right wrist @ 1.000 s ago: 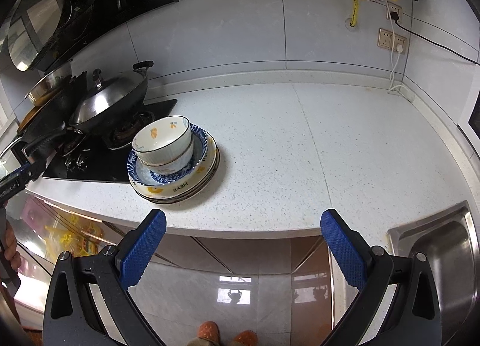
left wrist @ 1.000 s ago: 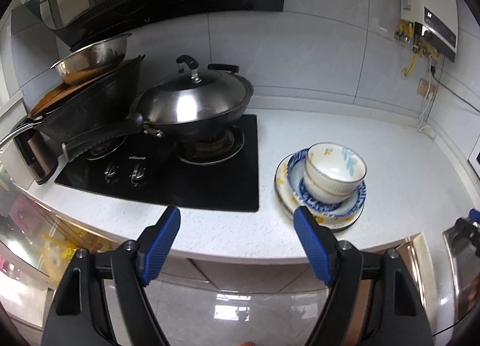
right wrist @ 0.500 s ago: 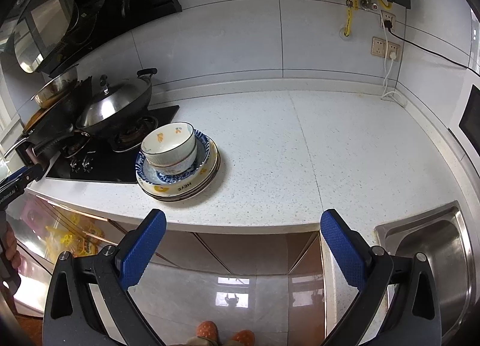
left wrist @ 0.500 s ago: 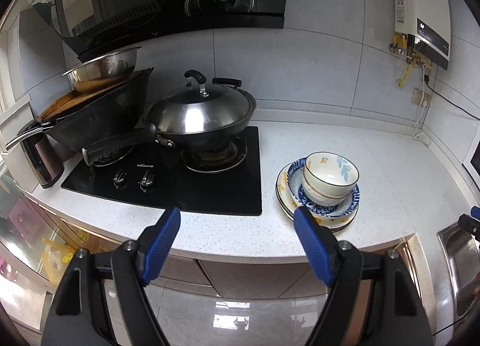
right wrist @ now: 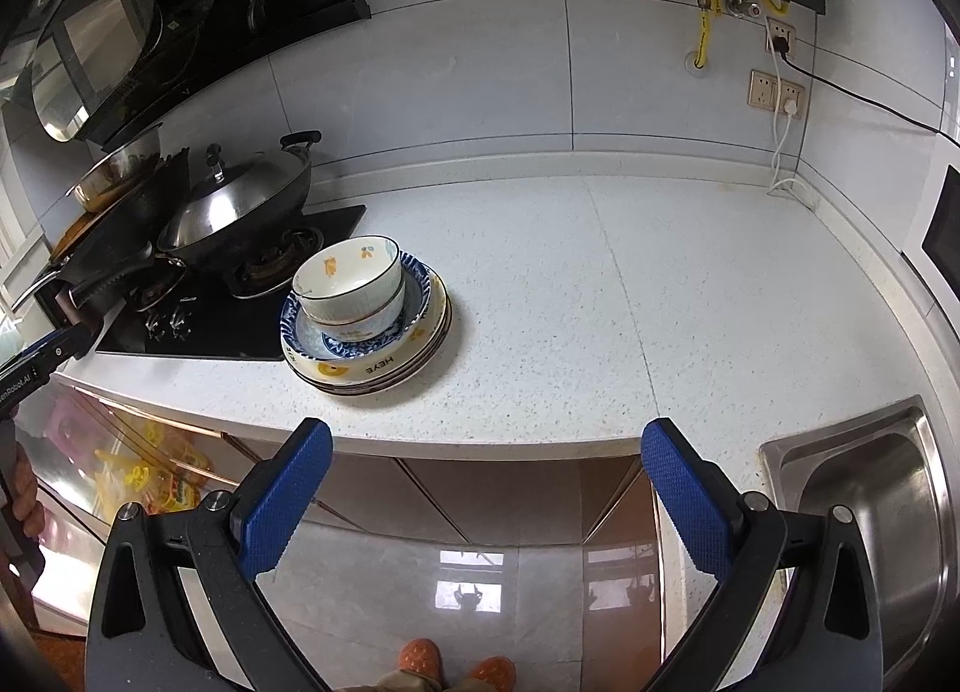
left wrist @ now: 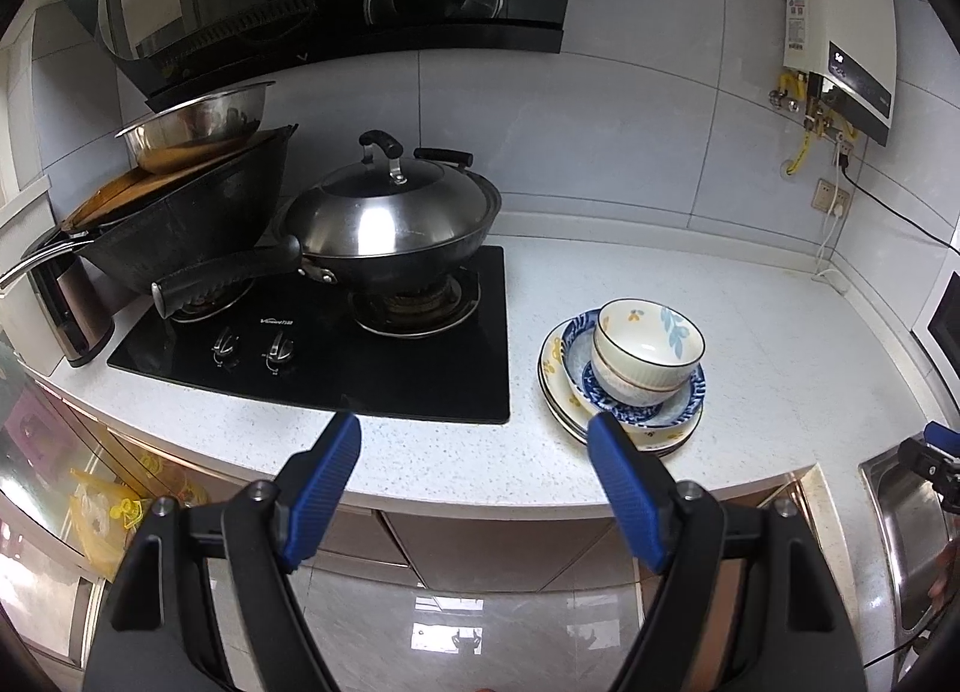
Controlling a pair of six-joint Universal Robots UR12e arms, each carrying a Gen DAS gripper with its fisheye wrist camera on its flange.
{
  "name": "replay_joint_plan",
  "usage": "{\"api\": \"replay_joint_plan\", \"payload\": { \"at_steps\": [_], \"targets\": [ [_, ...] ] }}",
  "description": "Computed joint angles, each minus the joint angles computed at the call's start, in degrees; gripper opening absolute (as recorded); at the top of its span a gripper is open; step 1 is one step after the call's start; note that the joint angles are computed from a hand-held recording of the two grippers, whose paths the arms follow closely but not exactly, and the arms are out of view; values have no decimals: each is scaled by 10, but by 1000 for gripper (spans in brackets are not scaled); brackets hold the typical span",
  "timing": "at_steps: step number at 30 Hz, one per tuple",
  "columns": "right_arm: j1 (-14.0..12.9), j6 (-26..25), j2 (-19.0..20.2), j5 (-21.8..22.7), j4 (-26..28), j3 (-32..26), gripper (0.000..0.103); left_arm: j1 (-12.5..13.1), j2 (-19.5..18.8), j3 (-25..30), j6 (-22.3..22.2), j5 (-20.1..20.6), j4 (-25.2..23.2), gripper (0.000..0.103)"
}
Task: Organize plates and bowls
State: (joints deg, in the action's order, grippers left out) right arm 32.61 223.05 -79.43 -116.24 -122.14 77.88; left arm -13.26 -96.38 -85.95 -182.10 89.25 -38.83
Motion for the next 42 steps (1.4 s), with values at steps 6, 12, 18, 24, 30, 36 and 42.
{"api": "replay_joint_plan", "payload": {
  "at_steps": [6,12,18,24,30,36,42],
  "targets": [
    [2,-4,1,-2,-4,-1,102,3,1,-2,-3,-3,-4,77],
    [2,-4,0,-3,-5,0,102,4,1,-1,-2,-5,-7,77],
    [2,-1,0,-5,-4,0,102,4,3,-3,-2,-6,-7,77],
    [2,-1,1,-6,-2,-1,102,5,3,-4,-5,-6,-7,77],
    [3,0,1,-8,-2,-1,102,8,2,-3,-3,-11,-6,77],
    [0,4,0,-5,0,0,102,9,-1,0,0,-17,-6,77],
    [-1,2,0,-3,-2,1,102,8,-5,6,3,-20,-11,77]
  ]
}}
